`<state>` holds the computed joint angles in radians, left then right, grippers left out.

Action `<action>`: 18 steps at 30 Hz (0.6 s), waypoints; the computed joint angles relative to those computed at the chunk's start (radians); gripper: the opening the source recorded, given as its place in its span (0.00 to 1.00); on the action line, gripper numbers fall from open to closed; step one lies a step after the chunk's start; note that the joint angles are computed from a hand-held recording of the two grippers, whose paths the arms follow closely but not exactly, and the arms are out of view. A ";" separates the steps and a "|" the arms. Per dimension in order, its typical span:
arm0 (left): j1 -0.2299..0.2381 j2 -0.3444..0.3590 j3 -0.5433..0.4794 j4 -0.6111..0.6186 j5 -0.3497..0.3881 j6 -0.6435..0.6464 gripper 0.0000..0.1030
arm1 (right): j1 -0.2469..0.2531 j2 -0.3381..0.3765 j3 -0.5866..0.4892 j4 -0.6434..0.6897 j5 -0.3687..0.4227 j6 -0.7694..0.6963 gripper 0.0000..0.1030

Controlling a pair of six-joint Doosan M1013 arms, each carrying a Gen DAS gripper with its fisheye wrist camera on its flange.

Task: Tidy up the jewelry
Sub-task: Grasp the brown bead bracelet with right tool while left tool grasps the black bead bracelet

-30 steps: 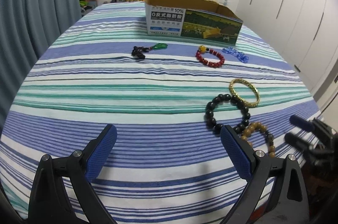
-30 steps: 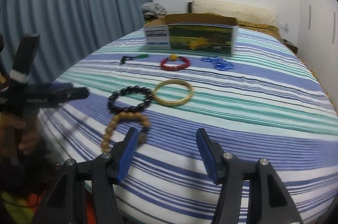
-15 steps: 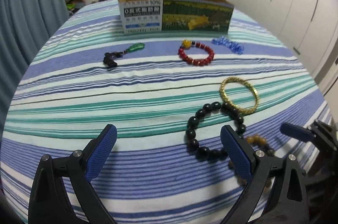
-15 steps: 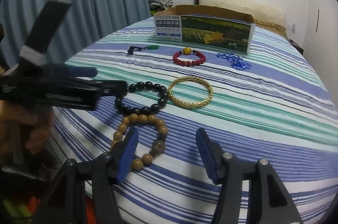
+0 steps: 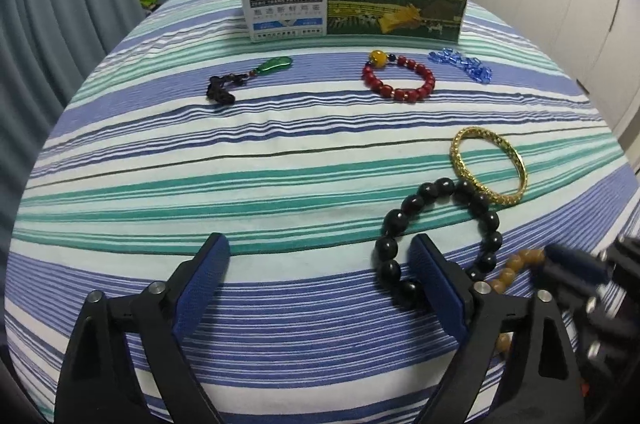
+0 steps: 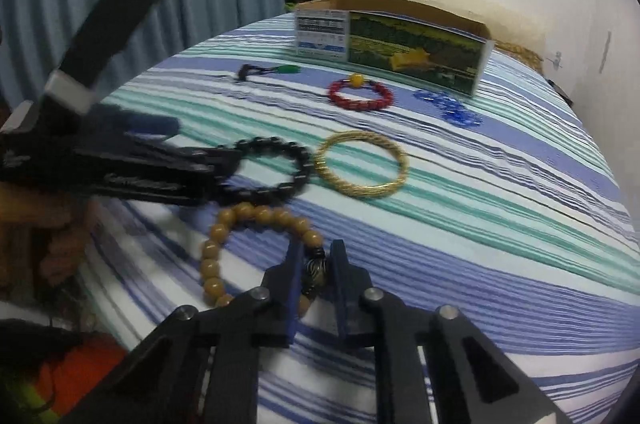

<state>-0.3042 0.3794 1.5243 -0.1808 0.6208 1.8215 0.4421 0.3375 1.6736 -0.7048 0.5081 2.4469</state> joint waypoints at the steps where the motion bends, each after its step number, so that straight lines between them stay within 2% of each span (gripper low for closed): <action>1: 0.001 -0.001 0.001 0.007 -0.002 -0.005 0.89 | -0.004 -0.002 0.002 -0.008 0.005 0.018 0.14; 8: 0.022 -0.011 0.017 0.044 -0.006 -0.050 0.89 | -0.044 -0.027 0.032 -0.086 0.060 0.154 0.14; 12: 0.032 -0.017 0.024 0.043 -0.001 -0.062 0.89 | -0.064 -0.042 0.050 -0.084 0.052 0.186 0.14; 16: 0.029 -0.024 0.033 0.034 0.000 -0.049 0.88 | -0.074 -0.054 0.066 -0.071 0.014 0.192 0.28; 18: 0.027 -0.027 0.036 0.021 0.002 -0.037 0.88 | -0.076 -0.057 0.072 -0.068 0.003 0.202 0.28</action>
<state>-0.2774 0.3526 1.5601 -0.1601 0.6227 1.7847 0.3662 0.2803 1.7454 -0.7723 0.5114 2.6491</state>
